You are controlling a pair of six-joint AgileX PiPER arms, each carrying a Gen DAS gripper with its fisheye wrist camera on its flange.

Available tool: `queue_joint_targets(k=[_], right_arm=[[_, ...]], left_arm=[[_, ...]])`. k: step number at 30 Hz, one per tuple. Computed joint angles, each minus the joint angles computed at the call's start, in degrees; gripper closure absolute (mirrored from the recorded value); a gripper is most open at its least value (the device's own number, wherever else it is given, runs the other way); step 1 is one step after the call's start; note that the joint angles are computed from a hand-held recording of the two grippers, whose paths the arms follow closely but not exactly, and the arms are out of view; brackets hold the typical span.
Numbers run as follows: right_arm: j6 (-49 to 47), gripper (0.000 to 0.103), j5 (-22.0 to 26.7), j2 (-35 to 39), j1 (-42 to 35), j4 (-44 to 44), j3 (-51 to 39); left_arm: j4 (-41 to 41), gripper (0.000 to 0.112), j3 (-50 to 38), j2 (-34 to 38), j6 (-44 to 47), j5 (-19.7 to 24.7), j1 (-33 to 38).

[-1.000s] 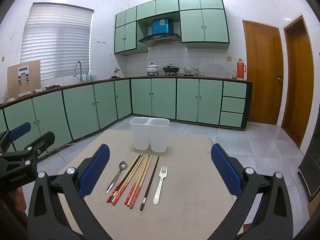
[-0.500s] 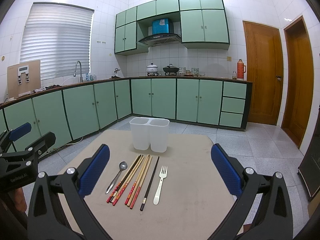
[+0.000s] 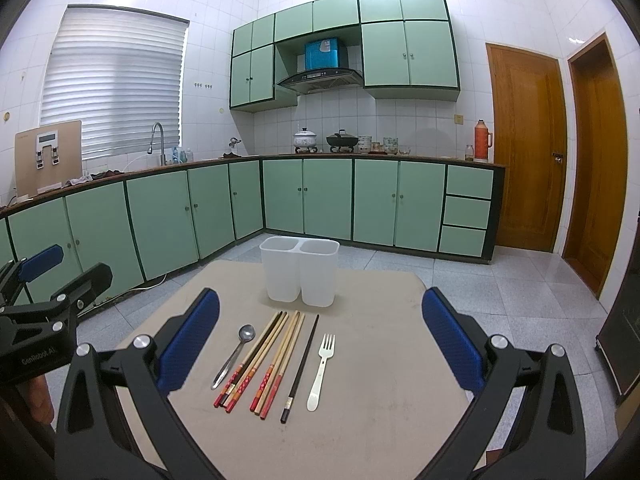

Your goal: Organize utensils

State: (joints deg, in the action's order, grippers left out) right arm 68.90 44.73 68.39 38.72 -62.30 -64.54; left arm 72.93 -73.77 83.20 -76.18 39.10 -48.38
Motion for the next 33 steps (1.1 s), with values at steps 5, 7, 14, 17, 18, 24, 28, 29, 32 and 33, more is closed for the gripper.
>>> queue_joint_targets(k=[5,7,14,17,18,24,28,29,32,33], right_arm=[[0.2,0.005,0.0,0.0,0.1,-0.2,0.2],[0.1,0.005,0.0,0.0,0.1,-0.2,0.1],[0.2,0.005,0.0,0.0,0.1,-0.3,0.2],[0.4,0.005,0.0,0.0,0.1,-0.4,0.2],[0.3,0.005,0.0,0.0,0.1,-0.4,0.2],[0.3,0.005,0.0,0.0,0.2,-0.4,0.2],[0.2,0.005,0.1,0.0,0.2,-0.3,0.1],[0.2,0.005,0.1,0.0,0.2,-0.3,0.1],[0.3,0.005,0.1,0.0,0.2,-0.4,0.2],[0.2,0.005,0.2,0.0,0.2,-0.3,0.1]], left_arm=[[0.3,0.015,0.1,0.0,-0.3,0.1,-0.1],[0.2,0.015,0.1,0.1,-0.3,0.1,-0.1],[0.4,0.015,0.2,0.0,-0.5,0.1,-0.1],[0.6,0.015,0.3,0.0,-0.6,0.1,-0.2],[0.5,0.015,0.3,0.0,-0.6,0.0,-0.1],[0.7,0.015,0.3,0.0,-0.7,0.1,-0.1],[0.4,0.015,0.3,0.0,-0.6,0.0,-0.1],[0.6,0.015,0.3,-0.1,-0.7,0.0,-0.1],[0.6,0.015,0.4,-0.1,-0.8,0.0,-0.1],[0.6,0.015,0.4,-0.1,-0.7,0.0,-0.1]])
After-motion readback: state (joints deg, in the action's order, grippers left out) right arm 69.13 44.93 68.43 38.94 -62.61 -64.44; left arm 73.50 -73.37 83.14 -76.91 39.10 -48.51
